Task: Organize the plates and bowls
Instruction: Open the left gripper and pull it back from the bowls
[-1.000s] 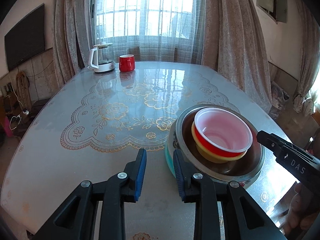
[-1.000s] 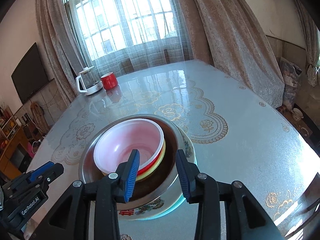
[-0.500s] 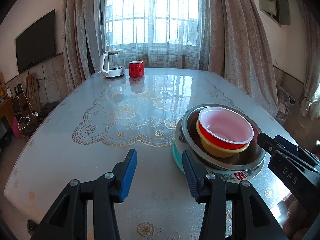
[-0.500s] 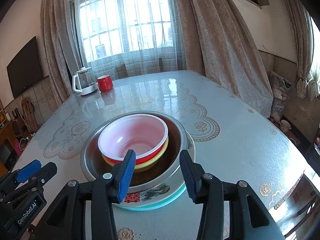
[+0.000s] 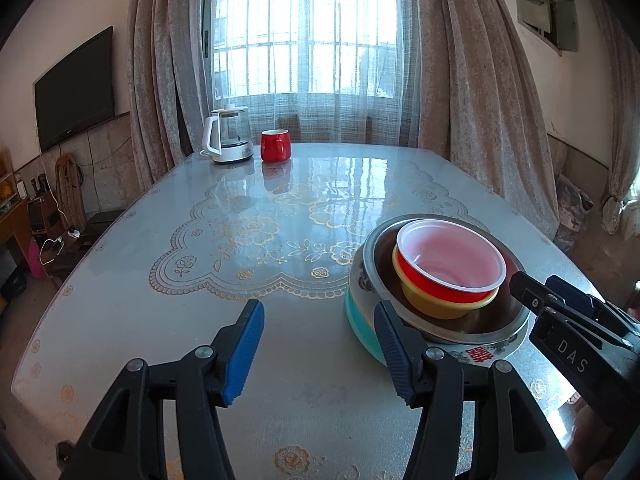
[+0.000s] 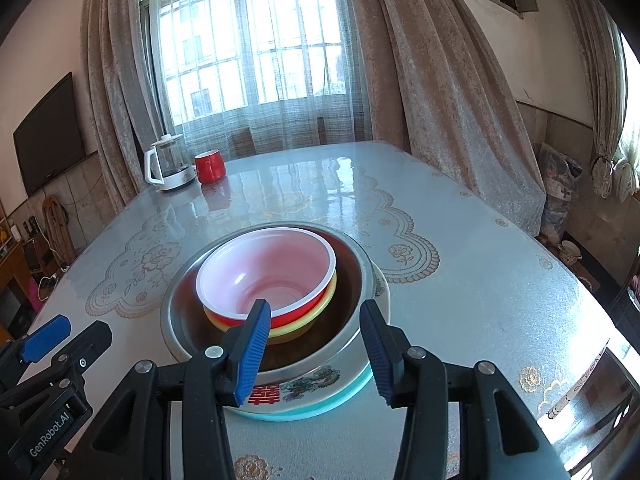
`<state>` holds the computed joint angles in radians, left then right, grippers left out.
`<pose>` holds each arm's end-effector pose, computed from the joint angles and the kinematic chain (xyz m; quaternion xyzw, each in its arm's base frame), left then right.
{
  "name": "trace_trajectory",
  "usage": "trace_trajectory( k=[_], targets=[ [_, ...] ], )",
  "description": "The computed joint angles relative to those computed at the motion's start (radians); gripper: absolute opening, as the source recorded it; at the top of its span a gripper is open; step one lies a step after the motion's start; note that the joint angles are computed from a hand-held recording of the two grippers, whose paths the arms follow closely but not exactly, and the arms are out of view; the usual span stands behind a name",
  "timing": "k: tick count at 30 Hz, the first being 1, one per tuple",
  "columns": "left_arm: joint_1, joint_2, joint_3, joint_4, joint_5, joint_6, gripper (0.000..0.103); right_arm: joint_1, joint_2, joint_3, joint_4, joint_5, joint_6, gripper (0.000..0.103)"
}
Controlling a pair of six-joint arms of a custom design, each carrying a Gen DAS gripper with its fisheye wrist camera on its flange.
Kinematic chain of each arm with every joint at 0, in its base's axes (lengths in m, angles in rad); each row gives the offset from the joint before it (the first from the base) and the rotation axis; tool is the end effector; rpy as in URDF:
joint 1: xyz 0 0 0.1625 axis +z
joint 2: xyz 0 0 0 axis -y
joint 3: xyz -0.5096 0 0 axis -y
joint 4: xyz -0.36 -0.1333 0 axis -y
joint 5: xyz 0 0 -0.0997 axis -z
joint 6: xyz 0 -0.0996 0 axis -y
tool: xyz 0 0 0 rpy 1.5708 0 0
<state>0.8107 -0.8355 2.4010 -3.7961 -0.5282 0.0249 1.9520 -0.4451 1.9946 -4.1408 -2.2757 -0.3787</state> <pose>-0.1534 -0.4796 0.2019 0.1647 0.8197 -0.4315 0.3387 0.2813 -0.5169 0.0673 0.1472 -0.8231 0.4588 0.3007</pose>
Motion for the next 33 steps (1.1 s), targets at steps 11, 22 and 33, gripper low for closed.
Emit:
trace_trajectory(
  k=[11,22,33],
  targets=[
    [-0.005,0.004,-0.008,-0.027,0.011,0.023,0.060,0.005,0.001,-0.008,0.008,0.003,-0.008,0.047],
    [-0.007,0.005,-0.009,-0.038,0.014,0.036,0.061,0.002,0.003,-0.013,0.006,0.007,-0.013,0.047],
    [-0.008,0.023,-0.013,-0.098,0.013,0.078,0.065,-0.005,0.006,-0.015,0.009,0.009,-0.010,0.047]
  ],
)
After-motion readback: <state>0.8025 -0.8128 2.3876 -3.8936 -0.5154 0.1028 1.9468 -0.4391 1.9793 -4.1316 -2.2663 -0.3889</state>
